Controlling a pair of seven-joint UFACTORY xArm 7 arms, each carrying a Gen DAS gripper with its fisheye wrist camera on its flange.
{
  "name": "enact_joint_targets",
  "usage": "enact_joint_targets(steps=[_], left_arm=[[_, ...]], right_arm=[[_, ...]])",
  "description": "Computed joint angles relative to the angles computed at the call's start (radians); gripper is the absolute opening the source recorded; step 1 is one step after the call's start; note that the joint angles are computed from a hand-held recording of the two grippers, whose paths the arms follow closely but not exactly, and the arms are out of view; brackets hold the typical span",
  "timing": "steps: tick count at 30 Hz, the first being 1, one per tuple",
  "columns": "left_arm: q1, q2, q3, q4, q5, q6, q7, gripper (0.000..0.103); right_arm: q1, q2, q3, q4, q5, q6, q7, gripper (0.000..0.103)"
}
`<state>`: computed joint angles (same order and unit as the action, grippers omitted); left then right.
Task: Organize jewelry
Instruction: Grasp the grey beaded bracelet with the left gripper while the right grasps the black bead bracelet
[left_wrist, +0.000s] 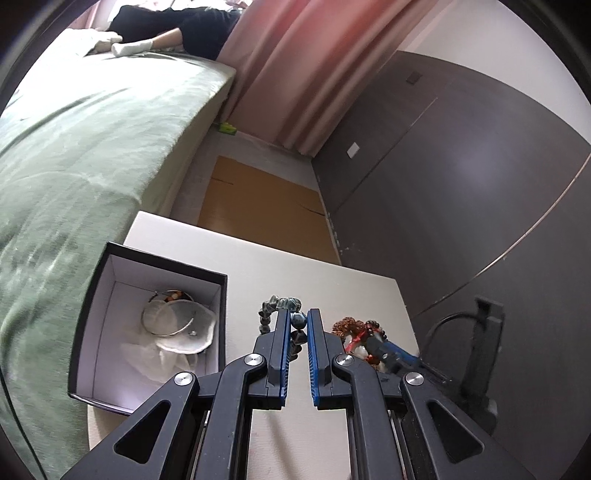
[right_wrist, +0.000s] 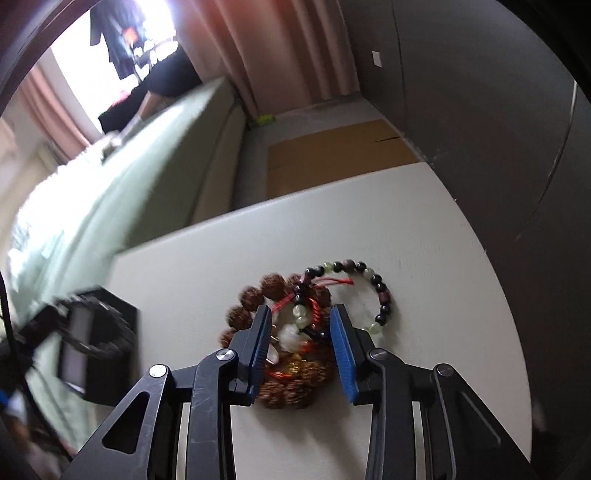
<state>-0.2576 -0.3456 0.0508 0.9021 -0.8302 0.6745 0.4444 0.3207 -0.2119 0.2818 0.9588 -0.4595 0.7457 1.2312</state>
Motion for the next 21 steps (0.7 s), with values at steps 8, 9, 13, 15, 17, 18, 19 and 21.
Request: enact_joint_targets(steps=[8, 9, 13, 15, 17, 18, 19, 21], left_arm=[[0.009, -0.015, 0.000, -0.009, 0.026, 0.001, -0.017, 0.009], [0.009, -0.017, 0.001, -0.011, 0.029, 0.001, -0.019, 0.009], [0.006, -0.028, 0.003, -0.017, 0.037, -0.003, -0.020, 0.009], [0.005, -0.036, 0.007, -0.021, 0.038, -0.005, -0.019, 0.009], [0.004, -0.048, 0.012, -0.029, 0.036, -0.009, -0.015, 0.009], [0.004, -0.054, 0.017, -0.031, 0.033, -0.011, -0.014, 0.009], [0.003, -0.058, 0.022, -0.032, 0.030, -0.010, -0.011, 0.009], [0.006, -0.067, 0.033, -0.035, 0.025, -0.012, -0.008, 0.009]], right_arm=[[0.013, -0.068, -0.025, -0.041, 0.086, -0.011, -0.017, 0.010], [0.011, -0.091, -0.028, -0.060, 0.110, -0.030, -0.020, 0.010], [-0.011, -0.180, -0.022, -0.141, 0.165, -0.105, -0.022, 0.010], [-0.020, -0.228, -0.019, -0.185, 0.199, -0.154, -0.021, 0.010], [-0.028, -0.272, -0.022, -0.232, 0.237, -0.230, -0.025, 0.010], [-0.030, -0.299, -0.022, -0.254, 0.256, -0.267, -0.026, 0.010], [-0.039, -0.304, -0.015, -0.259, 0.266, -0.290, -0.030, 0.010], [-0.042, -0.328, -0.007, -0.275, 0.293, -0.339, -0.040, 0.010]])
